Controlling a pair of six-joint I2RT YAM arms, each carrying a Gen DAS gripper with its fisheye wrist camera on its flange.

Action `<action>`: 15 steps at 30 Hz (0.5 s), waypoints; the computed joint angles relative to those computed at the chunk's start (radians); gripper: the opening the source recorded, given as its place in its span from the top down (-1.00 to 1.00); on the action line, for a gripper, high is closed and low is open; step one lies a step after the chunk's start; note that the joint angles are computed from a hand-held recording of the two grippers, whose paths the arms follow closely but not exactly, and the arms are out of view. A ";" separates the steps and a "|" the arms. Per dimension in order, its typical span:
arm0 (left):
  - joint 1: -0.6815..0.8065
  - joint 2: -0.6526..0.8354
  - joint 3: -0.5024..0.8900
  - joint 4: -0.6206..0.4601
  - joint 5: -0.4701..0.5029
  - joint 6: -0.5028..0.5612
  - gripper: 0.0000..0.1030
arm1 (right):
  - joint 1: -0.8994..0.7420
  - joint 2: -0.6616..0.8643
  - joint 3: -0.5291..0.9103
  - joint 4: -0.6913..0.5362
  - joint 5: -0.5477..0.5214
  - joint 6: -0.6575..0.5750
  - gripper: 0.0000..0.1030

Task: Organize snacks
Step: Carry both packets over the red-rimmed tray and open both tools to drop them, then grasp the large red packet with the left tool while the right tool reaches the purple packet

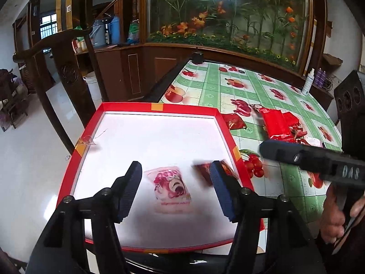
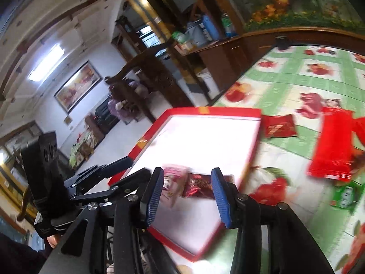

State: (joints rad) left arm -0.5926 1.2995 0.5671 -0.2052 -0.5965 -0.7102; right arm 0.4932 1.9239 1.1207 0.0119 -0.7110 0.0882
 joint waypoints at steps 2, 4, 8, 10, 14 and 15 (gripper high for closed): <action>-0.012 0.024 0.017 0.006 0.019 -0.001 -0.24 | -0.048 -0.011 -0.017 0.008 0.002 -0.001 0.13; -0.028 0.061 0.041 0.013 0.028 0.001 -0.25 | -0.115 -0.019 -0.037 0.021 0.012 -0.011 0.13; -0.061 0.194 0.152 0.028 0.082 0.036 -0.25 | -0.306 -0.043 -0.087 0.064 0.009 -0.015 0.05; -0.070 0.260 0.228 0.026 0.111 0.067 -0.25 | -0.401 -0.052 -0.104 0.091 0.017 -0.018 -0.06; -0.086 0.407 0.410 0.014 0.115 0.145 -0.48 | -0.563 -0.004 -0.076 0.102 -0.002 0.008 -0.10; -0.087 0.444 0.453 0.010 0.110 0.159 -0.55 | -0.591 0.017 -0.052 0.085 0.011 0.023 -0.10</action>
State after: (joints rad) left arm -0.6801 1.7431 1.0206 -0.1956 -0.4863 -0.5509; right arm -0.0980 1.9411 1.0684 0.0972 -0.6997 0.1112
